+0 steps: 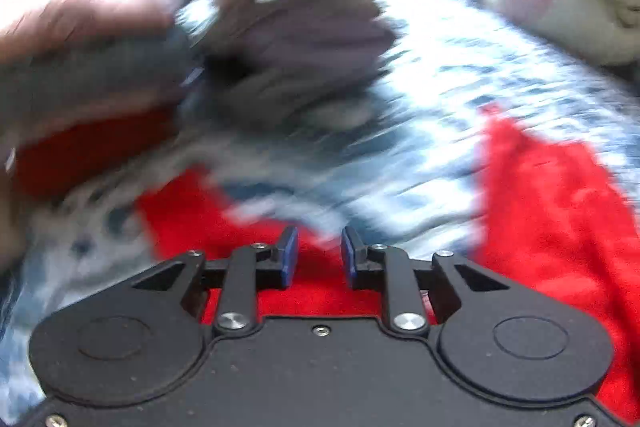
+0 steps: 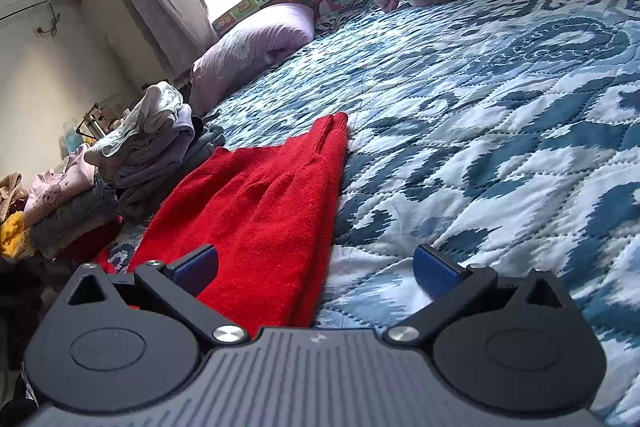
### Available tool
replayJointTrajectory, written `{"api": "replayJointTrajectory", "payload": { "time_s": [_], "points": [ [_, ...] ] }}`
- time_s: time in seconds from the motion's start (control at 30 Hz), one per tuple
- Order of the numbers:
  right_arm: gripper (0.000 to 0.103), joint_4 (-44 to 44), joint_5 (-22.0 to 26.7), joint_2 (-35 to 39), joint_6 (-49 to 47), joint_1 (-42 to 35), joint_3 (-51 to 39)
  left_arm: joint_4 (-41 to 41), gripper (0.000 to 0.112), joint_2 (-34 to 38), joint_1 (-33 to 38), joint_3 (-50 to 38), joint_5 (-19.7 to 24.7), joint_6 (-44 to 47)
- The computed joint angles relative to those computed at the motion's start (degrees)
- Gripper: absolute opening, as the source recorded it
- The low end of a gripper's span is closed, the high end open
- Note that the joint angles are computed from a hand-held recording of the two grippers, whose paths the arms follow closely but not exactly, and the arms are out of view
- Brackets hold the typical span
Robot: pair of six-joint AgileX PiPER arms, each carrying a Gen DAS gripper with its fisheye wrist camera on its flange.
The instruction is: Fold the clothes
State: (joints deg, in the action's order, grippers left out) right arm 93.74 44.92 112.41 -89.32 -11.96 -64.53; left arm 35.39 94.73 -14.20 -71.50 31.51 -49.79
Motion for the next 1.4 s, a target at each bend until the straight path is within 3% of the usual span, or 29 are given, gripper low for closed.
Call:
{"api": "replayJointTrajectory", "payload": {
  "time_s": [0.1,0.2,0.27,0.33,0.4,0.5,0.6,0.67,0.77,0.8,0.93,1.03,1.1,1.13,1.33,1.37,1.4],
  "points": [
    [0.103,-0.17,-0.1,0.0,-0.06,0.02,-0.05,-8.16,0.018,2.64,-2.11,-4.26,-5.08,9.31],
    [0.103,-0.14,0.24,0.02,-0.02,-0.21,-0.04,-14.17,0.014,8.79,-4.26,-11.37,-6.17,17.76],
    [0.103,-0.14,0.23,0.01,-0.11,-0.23,0.0,-17.04,0.013,14.19,-4.56,-17.61,-4.73,21.5],
    [0.103,-0.21,0.26,0.09,-0.1,-0.25,-0.11,-16.83,0.012,20.07,-4.12,-24.76,0.79,20.13],
    [0.103,-0.28,0.54,0.28,0.05,-0.36,-0.32,-21.59,0.006,24.4,-0.96,-29.13,5.15,17.34],
    [0.103,-0.31,0.85,0.56,0.24,-0.42,-0.63,-27.24,0.006,22.48,1.79,-27.22,0.83,17.51],
    [0.103,-0.2,0.8,0.63,0.0,-0.33,-0.65,-28.67,0.006,24.76,1.48,-32.29,0.95,21.63],
    [0.103,-0.22,0.82,0.69,-0.07,-0.3,-0.71,-30.55,0.006,28.23,1.61,-37.82,2.99,23.85],
    [0.103,-0.06,1.16,0.8,0.02,-0.43,-0.73,-30.35,0.006,37.67,2.02,-51.61,13.79,24.5],
    [0.103,0.0,1.13,0.79,-0.04,-0.41,-0.71,-30.4,0.006,38.54,2.19,-52.96,14.54,23.88],
    [0.103,0.31,1.57,1.06,-0.41,-0.61,-0.79,-26.8,0.012,31.49,0.93,-43.09,6.37,18.73],
    [0.103,0.48,2.01,1.29,-0.41,-0.76,-0.92,-24.92,0.027,24.8,0.44,-34.01,4.83,15.44],
    [0.103,0.66,2.17,1.28,-0.48,-0.83,-0.83,-23.43,0.057,19.47,0.1,-27.44,4.71,14.08],
    [0.103,0.75,2.35,1.32,-0.47,-0.93,-0.81,-23.49,0.06,16.45,0.14,-23.88,4.55,14.49],
    [0.102,1.49,2.72,1.13,-0.74,-1.2,-0.28,-20.95,0.06,-2.44,-1.32,-3.89,6.17,18.13],
    [0.102,1.55,2.69,1.03,-0.77,-1.22,-0.14,-20.4,0.058,-5.31,-1.88,-1.02,6.48,18.07],
    [0.102,1.57,2.67,0.92,-0.81,-1.28,0.01,-20.18,0.047,-8.19,-2.68,1.92,6.72,18.08]
  ]
}}
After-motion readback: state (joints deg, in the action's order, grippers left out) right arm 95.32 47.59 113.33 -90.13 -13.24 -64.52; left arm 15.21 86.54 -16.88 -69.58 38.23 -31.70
